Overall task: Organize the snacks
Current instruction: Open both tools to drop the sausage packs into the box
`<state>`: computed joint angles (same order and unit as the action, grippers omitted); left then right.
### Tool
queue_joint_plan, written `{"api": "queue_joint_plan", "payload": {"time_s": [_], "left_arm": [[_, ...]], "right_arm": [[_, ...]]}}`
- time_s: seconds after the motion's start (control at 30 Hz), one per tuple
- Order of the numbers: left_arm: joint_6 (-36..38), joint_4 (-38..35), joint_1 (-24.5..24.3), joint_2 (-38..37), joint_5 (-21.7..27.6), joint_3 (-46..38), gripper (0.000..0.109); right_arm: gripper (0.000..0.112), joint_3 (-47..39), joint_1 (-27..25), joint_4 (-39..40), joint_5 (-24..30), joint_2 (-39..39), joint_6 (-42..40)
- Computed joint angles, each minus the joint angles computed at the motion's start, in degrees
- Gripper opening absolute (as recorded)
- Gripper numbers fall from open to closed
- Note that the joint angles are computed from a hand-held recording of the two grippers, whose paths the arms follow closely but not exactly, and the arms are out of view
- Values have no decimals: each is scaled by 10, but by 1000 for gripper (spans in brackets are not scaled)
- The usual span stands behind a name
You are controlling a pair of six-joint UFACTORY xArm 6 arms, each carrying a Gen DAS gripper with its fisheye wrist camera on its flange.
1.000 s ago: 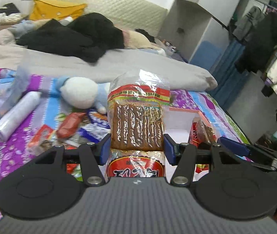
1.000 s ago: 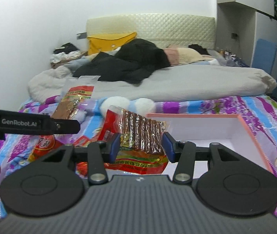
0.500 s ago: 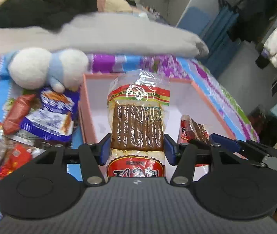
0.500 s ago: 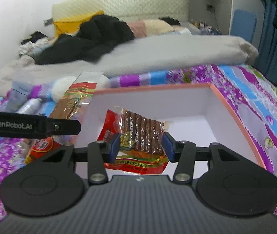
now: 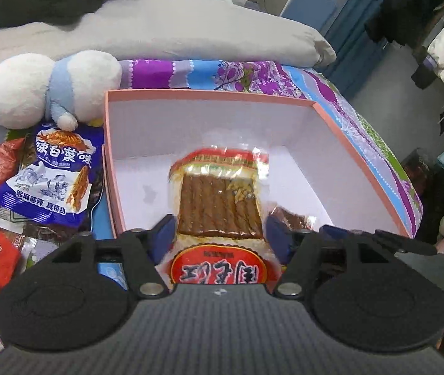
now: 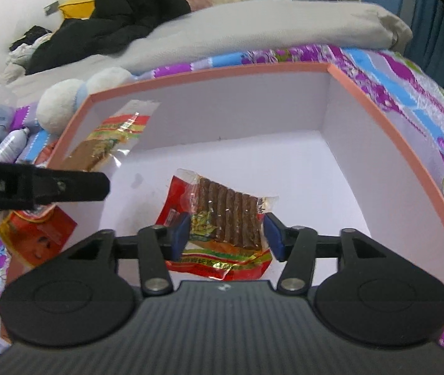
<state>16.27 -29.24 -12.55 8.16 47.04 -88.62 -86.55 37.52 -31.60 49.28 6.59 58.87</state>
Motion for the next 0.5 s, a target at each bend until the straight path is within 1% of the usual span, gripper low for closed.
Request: {"api": "queue_joint_plan", "payload": {"time_s": [0.03,0.07,0.1,0.2,0.27,0.5], "left_arm": [[-5,6,-2,-1,-1,0,81],[-6,6,-2,-3,0,0,82],[-3,2,-2,-5,3,-1,82],[2,-7,-4,-16,0,6,82],[4,-8,-3,-29,-3,13,82],[5,-3,5,-93,-11,45,82]], "right_arm": [[66,4,-2,1,-2,-3,5],[69,8,-1,-1,0,-6,11],[70,9,-1,-1,3,-8,13],[70,19,-1,-6,0,-20,22],[70,17,3,-14,7,-27,26],[70,9,28,-51,25,-52,49]]}}
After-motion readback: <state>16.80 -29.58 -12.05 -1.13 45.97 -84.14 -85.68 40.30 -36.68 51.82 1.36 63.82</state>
